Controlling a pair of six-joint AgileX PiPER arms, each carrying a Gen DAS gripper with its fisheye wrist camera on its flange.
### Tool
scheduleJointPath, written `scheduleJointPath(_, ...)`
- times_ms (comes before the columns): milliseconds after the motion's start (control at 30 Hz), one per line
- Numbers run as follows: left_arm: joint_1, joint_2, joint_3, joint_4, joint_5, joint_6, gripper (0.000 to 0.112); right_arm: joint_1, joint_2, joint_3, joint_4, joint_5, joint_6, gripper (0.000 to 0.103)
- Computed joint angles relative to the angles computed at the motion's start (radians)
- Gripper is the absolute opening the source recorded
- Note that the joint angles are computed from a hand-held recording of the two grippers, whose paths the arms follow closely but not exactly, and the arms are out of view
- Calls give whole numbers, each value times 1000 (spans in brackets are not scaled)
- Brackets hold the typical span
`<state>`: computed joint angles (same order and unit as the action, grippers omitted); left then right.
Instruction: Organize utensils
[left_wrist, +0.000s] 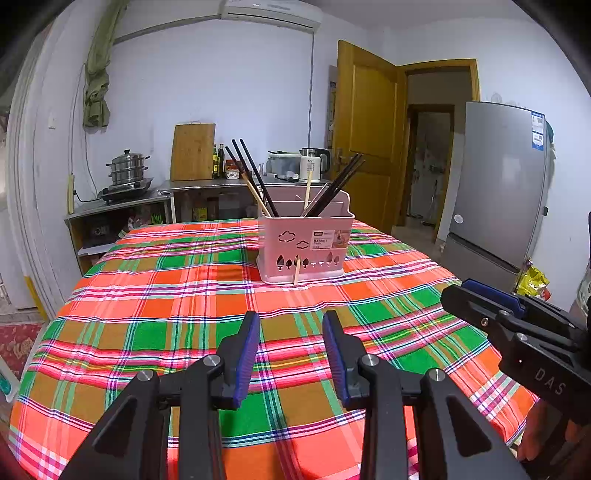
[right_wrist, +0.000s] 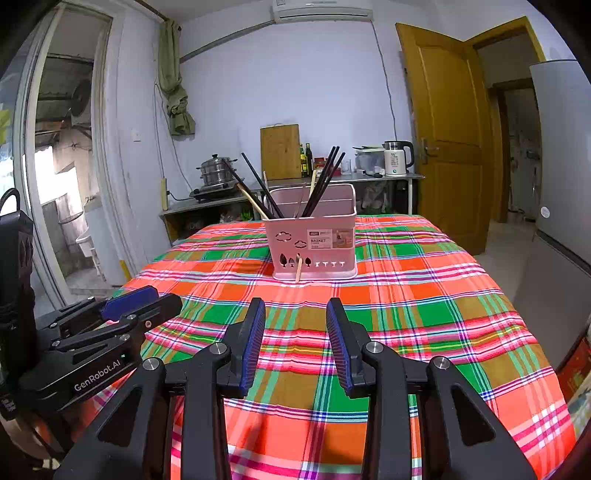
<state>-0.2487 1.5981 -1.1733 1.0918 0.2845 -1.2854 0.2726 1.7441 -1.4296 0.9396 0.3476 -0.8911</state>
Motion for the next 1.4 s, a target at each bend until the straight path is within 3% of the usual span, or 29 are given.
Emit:
scheduleJointPath(867, -15, 7, -15, -32, 26, 48, 35, -3, 3, -9, -13, 7, 11, 35)
scheduleJointPath(1400, -55, 1, -6, 38, 79, -4, 35, -5, 8, -15, -27, 11, 22, 35)
